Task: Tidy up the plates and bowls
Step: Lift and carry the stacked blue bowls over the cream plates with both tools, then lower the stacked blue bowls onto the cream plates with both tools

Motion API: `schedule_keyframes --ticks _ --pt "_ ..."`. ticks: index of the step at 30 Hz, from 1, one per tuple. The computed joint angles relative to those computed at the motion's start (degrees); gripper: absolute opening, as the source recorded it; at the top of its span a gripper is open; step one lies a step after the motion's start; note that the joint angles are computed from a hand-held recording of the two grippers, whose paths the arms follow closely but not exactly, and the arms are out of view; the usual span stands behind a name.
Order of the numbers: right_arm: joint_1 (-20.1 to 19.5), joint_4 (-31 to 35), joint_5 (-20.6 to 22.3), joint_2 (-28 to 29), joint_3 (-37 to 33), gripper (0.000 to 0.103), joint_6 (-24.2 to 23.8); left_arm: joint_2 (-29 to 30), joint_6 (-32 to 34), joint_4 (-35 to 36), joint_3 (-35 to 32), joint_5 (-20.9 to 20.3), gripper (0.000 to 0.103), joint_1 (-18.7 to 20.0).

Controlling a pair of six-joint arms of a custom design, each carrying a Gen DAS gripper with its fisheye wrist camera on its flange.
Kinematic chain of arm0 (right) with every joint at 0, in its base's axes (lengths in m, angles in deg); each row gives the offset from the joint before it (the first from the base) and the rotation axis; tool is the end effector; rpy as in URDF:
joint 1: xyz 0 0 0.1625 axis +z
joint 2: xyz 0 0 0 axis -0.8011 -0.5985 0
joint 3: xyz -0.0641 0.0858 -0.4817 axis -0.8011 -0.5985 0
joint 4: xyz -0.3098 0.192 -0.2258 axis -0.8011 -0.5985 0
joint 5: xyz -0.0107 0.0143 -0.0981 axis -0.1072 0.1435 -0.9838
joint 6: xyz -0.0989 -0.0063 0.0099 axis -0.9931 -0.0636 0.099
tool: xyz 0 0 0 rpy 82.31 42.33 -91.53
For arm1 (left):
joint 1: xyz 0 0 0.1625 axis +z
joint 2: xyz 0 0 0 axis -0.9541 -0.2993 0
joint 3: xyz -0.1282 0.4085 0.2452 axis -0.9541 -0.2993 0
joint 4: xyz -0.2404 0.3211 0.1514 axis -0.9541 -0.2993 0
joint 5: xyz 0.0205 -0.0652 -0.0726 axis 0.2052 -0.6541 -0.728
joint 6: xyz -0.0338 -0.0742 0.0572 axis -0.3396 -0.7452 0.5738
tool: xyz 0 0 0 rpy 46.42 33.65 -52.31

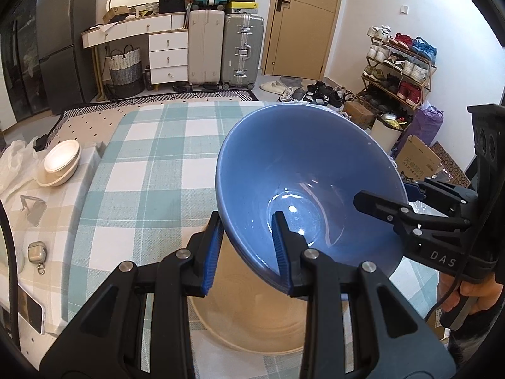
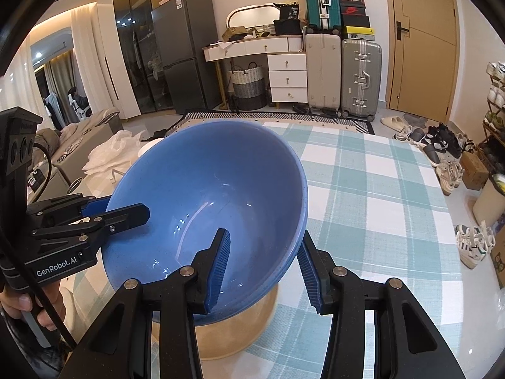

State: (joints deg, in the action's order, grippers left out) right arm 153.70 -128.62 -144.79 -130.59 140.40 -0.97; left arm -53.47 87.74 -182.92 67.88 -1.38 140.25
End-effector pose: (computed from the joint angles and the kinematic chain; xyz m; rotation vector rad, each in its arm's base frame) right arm 0.2278 -0.6981 0.2678 0.8221 -2.4040 0.7797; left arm -0.0532 -0.6183 0.6933 0.6466 2.4216 -0.8196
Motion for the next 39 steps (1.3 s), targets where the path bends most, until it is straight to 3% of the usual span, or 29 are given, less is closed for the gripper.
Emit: schedule_keyframes --ticks 23,39 --pt "-0.8 3.0 -0.5 4.4 -2.6 0.045 -0.1 3.1 0.5 0.1 -2.0 -0.6 0.029 6.0" --pt "-0.7 2.3 -0.4 4.5 -2.3 0.045 -1.0 4.4 2.0 -1.8 -2.4 -0.8 0.029 7.1"
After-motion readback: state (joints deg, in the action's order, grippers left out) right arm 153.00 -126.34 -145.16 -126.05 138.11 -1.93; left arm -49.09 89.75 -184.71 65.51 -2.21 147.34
